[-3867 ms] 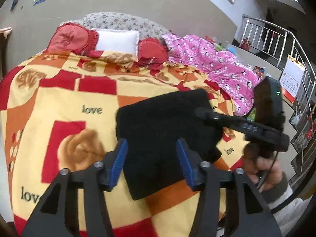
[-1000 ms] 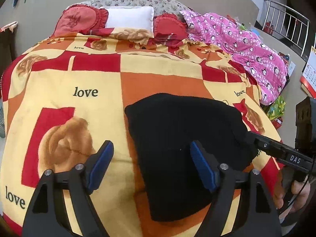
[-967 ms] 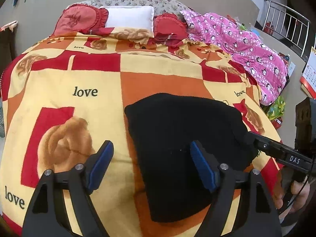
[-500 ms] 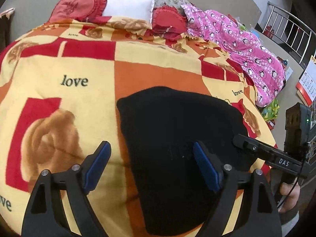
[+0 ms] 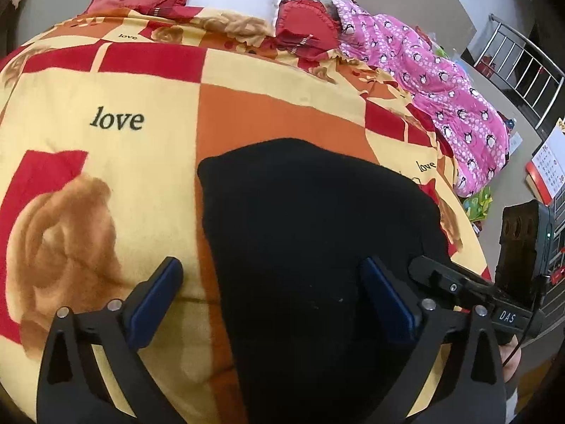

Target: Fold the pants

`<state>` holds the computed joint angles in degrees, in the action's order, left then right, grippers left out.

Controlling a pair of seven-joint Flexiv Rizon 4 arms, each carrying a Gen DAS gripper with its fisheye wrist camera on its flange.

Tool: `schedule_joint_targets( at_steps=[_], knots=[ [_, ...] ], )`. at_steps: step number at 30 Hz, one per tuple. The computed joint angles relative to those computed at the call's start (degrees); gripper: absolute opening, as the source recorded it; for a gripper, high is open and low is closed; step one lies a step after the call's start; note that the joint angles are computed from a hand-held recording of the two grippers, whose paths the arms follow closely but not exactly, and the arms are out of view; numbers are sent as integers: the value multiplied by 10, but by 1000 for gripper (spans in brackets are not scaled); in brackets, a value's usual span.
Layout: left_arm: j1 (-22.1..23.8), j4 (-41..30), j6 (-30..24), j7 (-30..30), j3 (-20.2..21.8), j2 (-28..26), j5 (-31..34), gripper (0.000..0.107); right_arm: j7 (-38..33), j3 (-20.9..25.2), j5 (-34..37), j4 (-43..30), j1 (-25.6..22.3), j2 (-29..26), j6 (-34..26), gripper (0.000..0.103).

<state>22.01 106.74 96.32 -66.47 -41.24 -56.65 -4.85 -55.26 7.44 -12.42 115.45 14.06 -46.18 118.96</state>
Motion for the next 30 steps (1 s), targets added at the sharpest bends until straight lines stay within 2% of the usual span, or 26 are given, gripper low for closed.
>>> schedule_joint_targets(
  at_steps=[6, 8, 9, 11, 12, 13, 16, 19, 22, 26, 30],
  knots=[
    [-6, -2, -1, 0, 6, 1, -2, 103, -7, -7, 8, -6, 9, -6, 7, 84],
    [-6, -3, -1, 3, 6, 0, 0, 103, -10, -18, 22, -7, 23, -5, 9, 81],
    [-7, -4, -2, 6, 5, -1, 2, 103, -14, -25, 30, -5, 32, -4, 10, 77],
    [7, -2, -8, 24, -14, -11, 12, 90, -22, -38, 51, -2, 50, -2, 18, 67],
    [19, 1, -15, 35, -30, -17, 19, 77, -26, -45, 63, 0, 59, 0, 23, 57],
    [15, 4, -8, 36, -27, -13, 17, 73, -30, -54, 78, 1, 71, 3, 26, 50],
    [16, 6, -10, 38, -28, -3, 13, 61, -42, -66, 99, 2, 88, 12, 24, 42],
    [24, 0, -20, 47, -38, 4, 7, 54, -65, -84, 115, -2, 109, 23, 18, 41],
    [18, -10, -13, 53, -36, 11, 3, 54, -79, -89, 120, -21, 114, 27, 10, 40],
    [-5, -43, -12, 55, -18, 15, -7, 54, -91, -99, 118, -61, 115, 23, -18, 40],
    [-32, -90, -44, 64, 6, 5, -33, 54, -88, -98, 105, -105, 101, 5, -49, 40]
  ],
)
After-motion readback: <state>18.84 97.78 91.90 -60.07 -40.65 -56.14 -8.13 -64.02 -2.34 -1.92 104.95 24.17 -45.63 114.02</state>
